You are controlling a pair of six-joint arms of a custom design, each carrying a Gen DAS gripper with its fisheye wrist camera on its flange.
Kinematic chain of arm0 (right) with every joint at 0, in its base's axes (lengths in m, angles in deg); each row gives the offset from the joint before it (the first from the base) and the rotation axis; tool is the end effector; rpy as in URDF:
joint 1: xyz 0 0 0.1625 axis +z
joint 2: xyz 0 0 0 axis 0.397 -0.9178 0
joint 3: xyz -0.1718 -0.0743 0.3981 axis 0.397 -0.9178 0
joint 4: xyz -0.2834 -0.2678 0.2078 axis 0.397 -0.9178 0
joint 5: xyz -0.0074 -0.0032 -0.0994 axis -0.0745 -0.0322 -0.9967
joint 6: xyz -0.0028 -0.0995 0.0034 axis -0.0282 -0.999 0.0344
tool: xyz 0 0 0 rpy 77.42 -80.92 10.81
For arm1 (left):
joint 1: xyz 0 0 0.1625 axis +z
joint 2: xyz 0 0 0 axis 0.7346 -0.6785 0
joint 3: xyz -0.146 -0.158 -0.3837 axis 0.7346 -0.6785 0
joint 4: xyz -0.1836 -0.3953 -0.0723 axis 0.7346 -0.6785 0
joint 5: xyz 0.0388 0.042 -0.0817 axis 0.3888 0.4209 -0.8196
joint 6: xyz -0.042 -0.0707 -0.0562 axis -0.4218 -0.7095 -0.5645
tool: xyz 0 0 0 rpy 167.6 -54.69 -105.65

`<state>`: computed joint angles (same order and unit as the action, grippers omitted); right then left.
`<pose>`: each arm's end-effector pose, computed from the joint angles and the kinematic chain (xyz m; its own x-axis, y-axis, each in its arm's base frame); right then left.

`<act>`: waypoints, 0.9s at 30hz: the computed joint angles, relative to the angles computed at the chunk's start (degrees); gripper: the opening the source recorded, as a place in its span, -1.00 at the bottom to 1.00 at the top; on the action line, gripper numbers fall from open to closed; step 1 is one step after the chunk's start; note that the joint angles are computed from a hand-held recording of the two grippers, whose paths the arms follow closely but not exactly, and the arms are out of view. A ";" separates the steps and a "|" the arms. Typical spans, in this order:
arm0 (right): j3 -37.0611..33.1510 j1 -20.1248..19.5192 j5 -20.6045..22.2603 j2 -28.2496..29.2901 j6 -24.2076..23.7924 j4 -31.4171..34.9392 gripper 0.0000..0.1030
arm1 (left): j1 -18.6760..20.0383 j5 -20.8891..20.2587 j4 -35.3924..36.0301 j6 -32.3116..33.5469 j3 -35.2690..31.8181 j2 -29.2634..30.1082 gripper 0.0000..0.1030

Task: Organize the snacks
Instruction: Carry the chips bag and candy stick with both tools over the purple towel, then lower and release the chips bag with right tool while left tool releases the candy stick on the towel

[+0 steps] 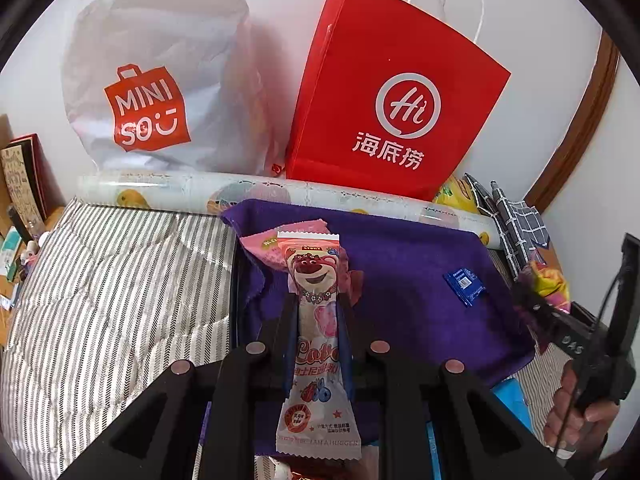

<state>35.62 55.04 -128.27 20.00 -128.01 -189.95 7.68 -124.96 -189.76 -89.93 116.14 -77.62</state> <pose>-0.0580 -0.8344 0.2991 -0.7653 -0.1680 0.6214 -0.5261 0.7194 -0.4534 -0.3045 -0.7893 -0.0435 -0.8672 -0.0527 -0.4952 0.2949 0.7469 -0.5960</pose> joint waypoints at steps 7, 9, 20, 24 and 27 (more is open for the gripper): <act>-1.36 -0.17 -1.74 1.64 0.26 1.18 0.25 | 0.34 -1.03 0.62 -0.49 -0.58 0.36 -0.67; -1.51 -0.04 -2.57 2.11 -0.46 0.99 0.25 | 0.56 -2.26 -0.34 -0.73 -0.15 0.03 -0.66; -2.56 0.03 -4.71 3.31 -0.95 2.42 0.26 | 1.39 -3.80 0.24 -2.41 -0.60 0.19 -0.66; -2.08 0.09 -4.17 2.84 -0.81 1.92 0.35 | 1.56 -3.77 -0.61 -2.90 -0.76 0.36 -0.66; -1.79 0.05 -3.59 2.57 -0.62 1.27 0.38 | 1.91 -4.55 -0.23 -3.91 -0.93 0.31 -0.66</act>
<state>33.83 55.09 -131.86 22.57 -128.63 -188.68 9.59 -129.51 -189.98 -93.84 115.21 -77.31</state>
